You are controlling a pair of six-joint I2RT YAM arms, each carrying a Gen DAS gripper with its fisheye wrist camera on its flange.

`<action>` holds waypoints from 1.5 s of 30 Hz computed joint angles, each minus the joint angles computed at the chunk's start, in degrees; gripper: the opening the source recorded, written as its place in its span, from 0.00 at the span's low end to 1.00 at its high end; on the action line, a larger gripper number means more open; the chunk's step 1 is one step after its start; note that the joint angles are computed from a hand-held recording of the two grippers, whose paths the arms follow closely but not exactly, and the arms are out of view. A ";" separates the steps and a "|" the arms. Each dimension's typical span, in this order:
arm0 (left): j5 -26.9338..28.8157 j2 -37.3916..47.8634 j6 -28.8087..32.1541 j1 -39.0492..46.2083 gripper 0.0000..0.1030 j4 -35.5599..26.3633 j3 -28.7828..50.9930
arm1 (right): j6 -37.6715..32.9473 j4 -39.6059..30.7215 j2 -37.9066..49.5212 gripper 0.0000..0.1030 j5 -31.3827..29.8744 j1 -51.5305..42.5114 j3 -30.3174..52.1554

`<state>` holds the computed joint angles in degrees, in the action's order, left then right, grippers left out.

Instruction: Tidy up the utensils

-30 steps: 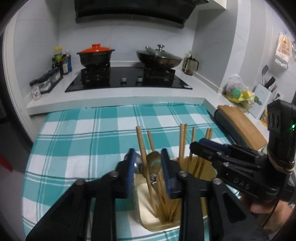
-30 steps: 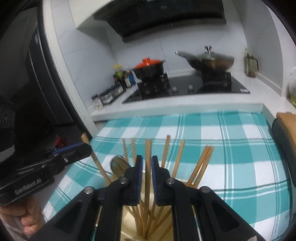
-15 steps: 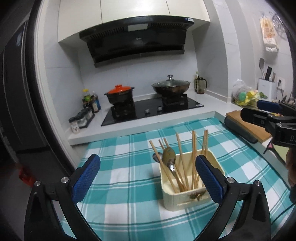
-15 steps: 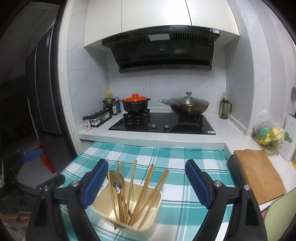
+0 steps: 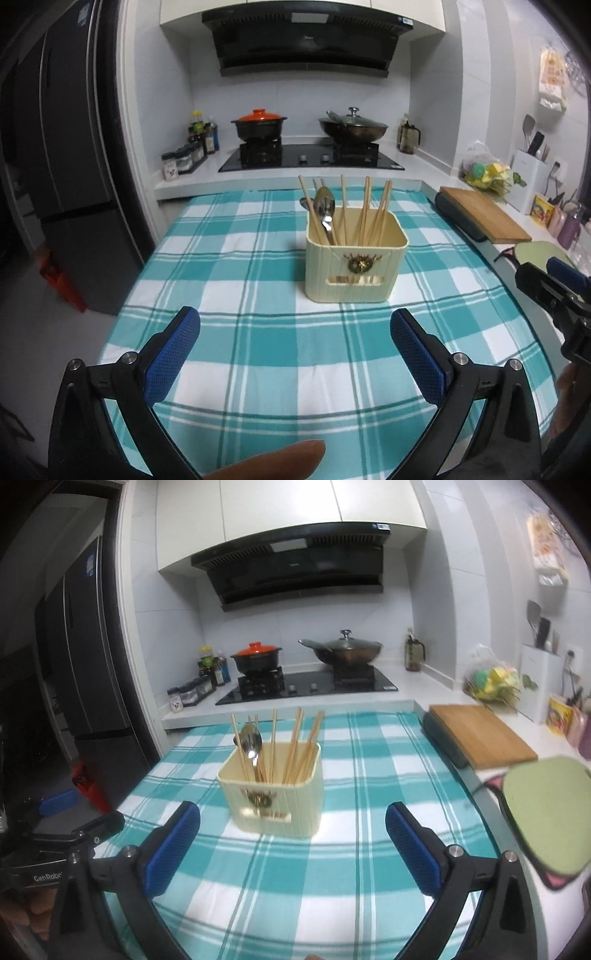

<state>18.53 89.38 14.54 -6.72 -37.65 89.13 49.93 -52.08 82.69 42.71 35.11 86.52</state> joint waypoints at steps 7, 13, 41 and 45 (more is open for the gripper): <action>-0.03 -5.26 1.52 1.75 1.00 -0.54 -5.01 | 9.69 -13.27 3.80 0.99 5.49 8.94 6.14; 0.23 -8.15 1.44 3.05 1.00 0.20 -7.46 | 14.85 -22.83 8.69 0.99 8.83 13.57 13.41; 0.23 -11.11 2.17 4.32 1.00 -1.33 -8.36 | 22.58 -33.41 13.83 0.99 10.09 18.30 22.57; 0.16 -11.18 2.17 4.25 1.00 -1.34 -8.41 | 22.50 -33.72 14.11 0.99 10.18 18.60 22.95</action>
